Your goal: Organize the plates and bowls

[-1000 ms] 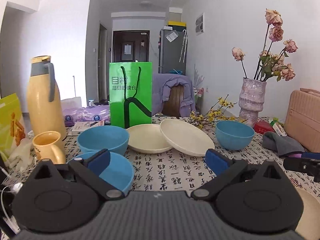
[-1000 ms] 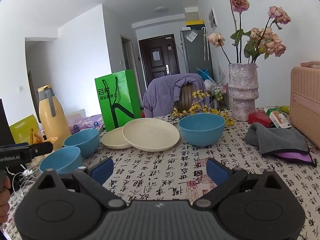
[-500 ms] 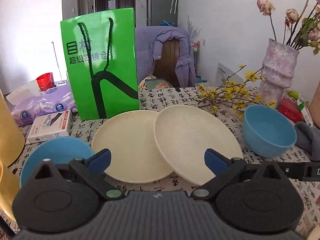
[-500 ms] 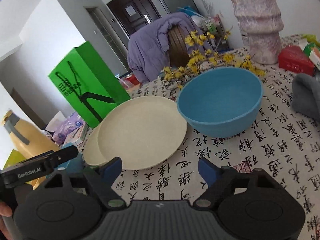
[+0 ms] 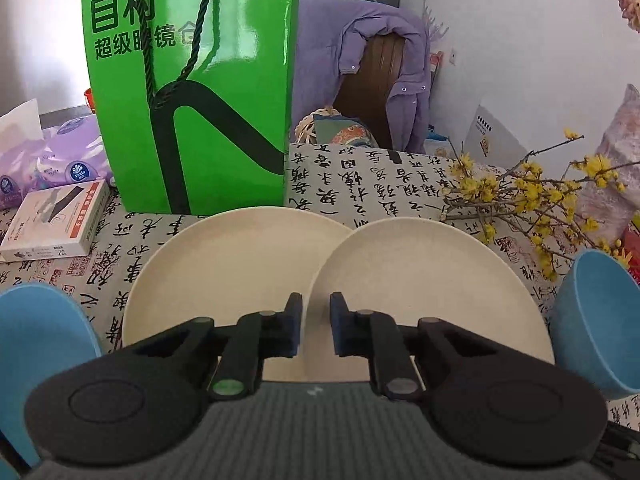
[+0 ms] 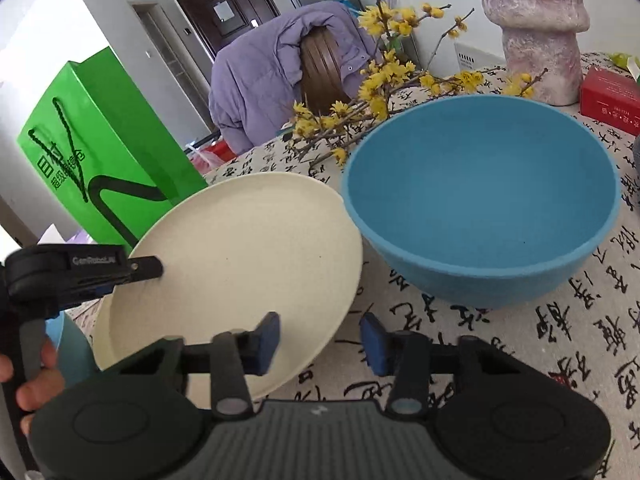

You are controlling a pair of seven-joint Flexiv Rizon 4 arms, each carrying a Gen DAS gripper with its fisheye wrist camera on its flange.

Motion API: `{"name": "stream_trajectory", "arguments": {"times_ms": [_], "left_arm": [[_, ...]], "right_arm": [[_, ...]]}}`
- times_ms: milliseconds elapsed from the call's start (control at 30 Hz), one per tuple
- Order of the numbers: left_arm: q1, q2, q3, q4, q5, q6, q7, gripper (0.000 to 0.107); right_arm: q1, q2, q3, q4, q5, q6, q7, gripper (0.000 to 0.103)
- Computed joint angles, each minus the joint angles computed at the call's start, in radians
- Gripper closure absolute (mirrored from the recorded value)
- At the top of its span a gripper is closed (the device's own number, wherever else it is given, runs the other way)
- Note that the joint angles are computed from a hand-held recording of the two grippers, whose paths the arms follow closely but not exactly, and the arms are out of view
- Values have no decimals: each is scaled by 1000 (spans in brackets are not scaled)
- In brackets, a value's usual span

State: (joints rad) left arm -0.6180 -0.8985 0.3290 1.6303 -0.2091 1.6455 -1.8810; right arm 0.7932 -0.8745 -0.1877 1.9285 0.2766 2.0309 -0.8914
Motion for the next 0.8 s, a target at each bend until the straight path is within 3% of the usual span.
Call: {"name": "stream_trajectory", "arguments": {"times_ms": [67, 233, 333, 567, 700, 800], "left_arm": [[-22, 3, 24, 7, 4, 3, -3, 98], [38, 57, -58, 83, 18, 61, 37, 101], [38, 84, -62, 124, 20, 77, 80, 101], [-22, 170, -30, 266, -53, 159, 116, 100], [-65, 249, -23, 383, -113, 214, 126, 101], [-102, 305, -24, 476, -160, 273, 129, 100]], "right_arm": [[11, -12, -13, -15, 13, -9, 10, 78], [-11, -28, 8, -26, 39, 27, 44, 88], [-37, -14, 41, -5, 24, 54, 33, 89], [85, 58, -36, 63, 93, 46, -29, 89], [98, 125, -11, 126, 111, 68, -60, 89], [153, 188, -26, 191, 157, 87, -107, 89]]}}
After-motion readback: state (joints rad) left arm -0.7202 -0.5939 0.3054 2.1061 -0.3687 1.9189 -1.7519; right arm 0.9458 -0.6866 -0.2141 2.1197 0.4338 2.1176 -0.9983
